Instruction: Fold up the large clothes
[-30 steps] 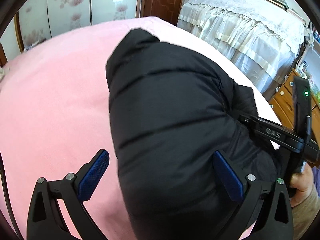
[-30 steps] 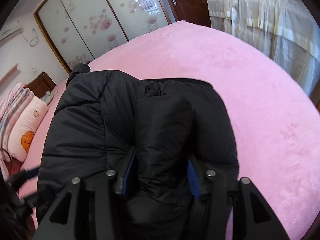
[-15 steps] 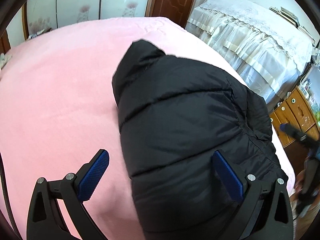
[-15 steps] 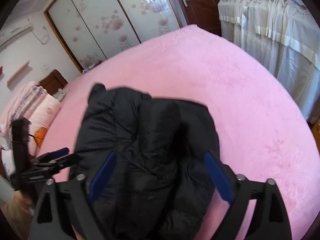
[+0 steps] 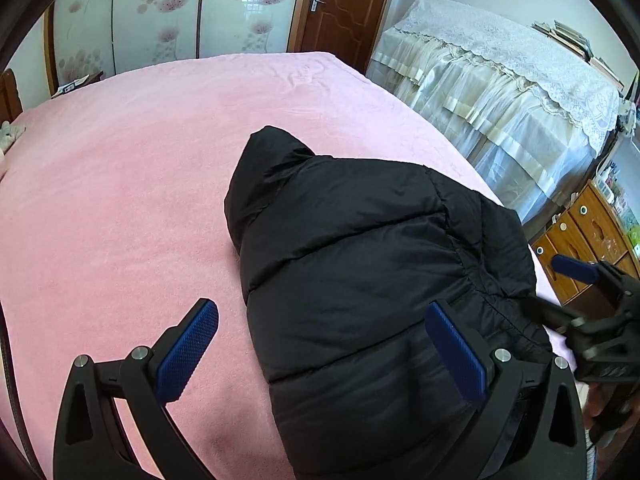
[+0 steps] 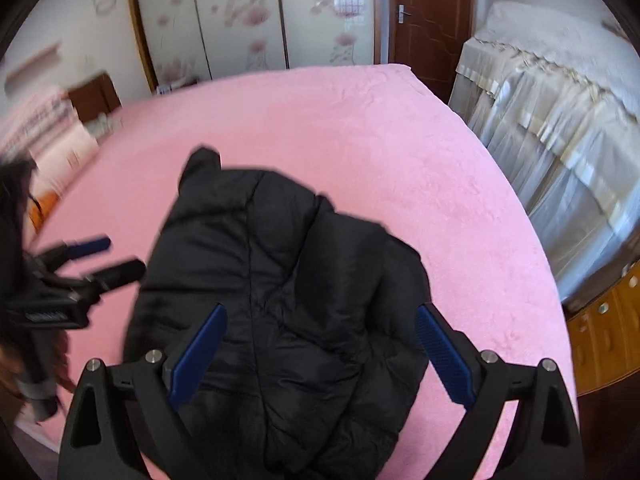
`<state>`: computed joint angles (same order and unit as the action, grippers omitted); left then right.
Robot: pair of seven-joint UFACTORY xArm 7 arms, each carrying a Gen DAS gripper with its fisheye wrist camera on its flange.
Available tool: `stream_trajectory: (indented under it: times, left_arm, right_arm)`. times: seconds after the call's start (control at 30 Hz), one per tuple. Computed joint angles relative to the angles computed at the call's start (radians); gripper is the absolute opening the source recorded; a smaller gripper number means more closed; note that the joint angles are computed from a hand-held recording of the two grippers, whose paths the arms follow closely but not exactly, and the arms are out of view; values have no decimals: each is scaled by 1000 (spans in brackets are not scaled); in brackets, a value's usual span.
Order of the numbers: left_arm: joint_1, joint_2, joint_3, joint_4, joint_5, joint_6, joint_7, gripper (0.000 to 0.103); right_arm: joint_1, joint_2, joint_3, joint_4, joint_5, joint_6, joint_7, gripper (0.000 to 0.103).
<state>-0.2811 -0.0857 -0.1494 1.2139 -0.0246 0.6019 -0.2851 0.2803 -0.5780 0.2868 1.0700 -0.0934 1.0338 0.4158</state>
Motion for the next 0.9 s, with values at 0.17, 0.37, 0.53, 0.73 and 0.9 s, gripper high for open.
stream_trajectory:
  times: [0.17, 0.37, 0.53, 0.73, 0.9]
  left_arm:
    - [-5, 35, -5, 19, 26, 18, -13, 103]
    - [-10, 89, 1, 38, -28, 30, 18, 103]
    - [-7, 121, 4, 41, -104, 23, 76, 103]
    - [11, 182, 5, 97, -203, 97, 170, 103]
    - [32, 237, 1, 152, -289, 169, 237, 103]
  right_arm:
    - [-34, 33, 23, -28, -76, 46, 39, 96]
    - [-27, -11, -113, -125, 48, 34, 11, 96]
    - [-17, -15, -233, -197, 246, -9, -88, 103]
    - [-9, -3, -348, -292, 501, -71, -243, 103]
    - [-24, 21, -413, -335, 675, -63, -362, 103]
